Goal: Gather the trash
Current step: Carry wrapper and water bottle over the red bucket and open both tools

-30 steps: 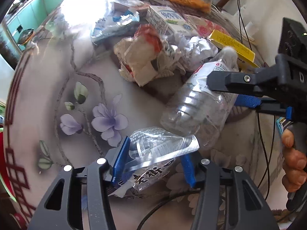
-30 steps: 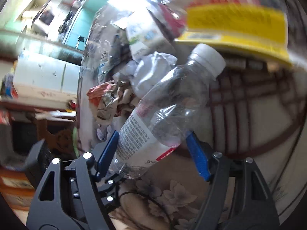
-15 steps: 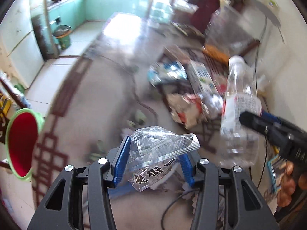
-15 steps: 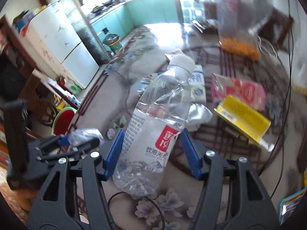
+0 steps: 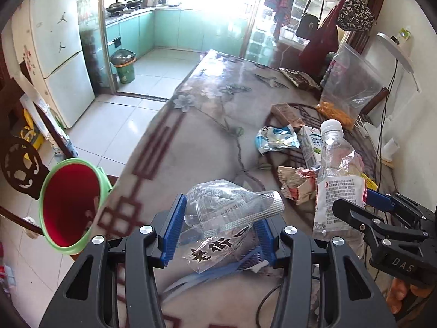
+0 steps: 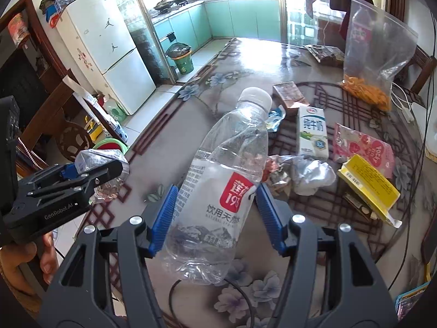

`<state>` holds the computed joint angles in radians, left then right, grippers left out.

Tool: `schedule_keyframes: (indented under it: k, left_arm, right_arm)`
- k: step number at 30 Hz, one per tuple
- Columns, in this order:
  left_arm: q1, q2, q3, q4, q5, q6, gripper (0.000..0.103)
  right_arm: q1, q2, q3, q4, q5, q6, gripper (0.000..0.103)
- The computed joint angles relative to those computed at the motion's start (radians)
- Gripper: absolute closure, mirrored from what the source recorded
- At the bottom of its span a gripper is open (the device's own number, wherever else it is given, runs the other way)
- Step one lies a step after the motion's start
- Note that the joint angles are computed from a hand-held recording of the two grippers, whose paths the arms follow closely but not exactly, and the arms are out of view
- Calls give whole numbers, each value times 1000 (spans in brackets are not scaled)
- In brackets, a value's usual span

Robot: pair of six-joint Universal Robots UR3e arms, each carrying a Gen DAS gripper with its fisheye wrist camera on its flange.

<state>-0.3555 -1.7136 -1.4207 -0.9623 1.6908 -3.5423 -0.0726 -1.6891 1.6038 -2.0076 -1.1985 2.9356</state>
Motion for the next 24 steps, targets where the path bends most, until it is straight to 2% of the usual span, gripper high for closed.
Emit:
schedule_keyframes:
  k: [9, 14, 19, 20, 23, 24]
  left_arm:
    - [24, 112, -95, 12, 78, 66, 57]
    - [76, 188, -163, 23, 81, 110, 57]
    - [170, 285, -256, 29, 39, 155, 56]
    - [196, 309, -278, 28, 27, 169, 56]
    - [280, 376, -335, 20, -10, 216, 56]
    - [304, 395, -352, 18, -22, 231, 56]
  right_arm:
    - [142, 49, -55, -39, -85, 66, 45]
    - [238, 93, -104, -50, -146, 123, 45]
    - [330, 160, -182, -54, -202, 181, 45]
    - [349, 176, -202, -53, -213, 193, 58]
    - [408, 235, -271, -42, -244, 225, 60]
    - [430, 261, -302, -37, -258, 236, 63]
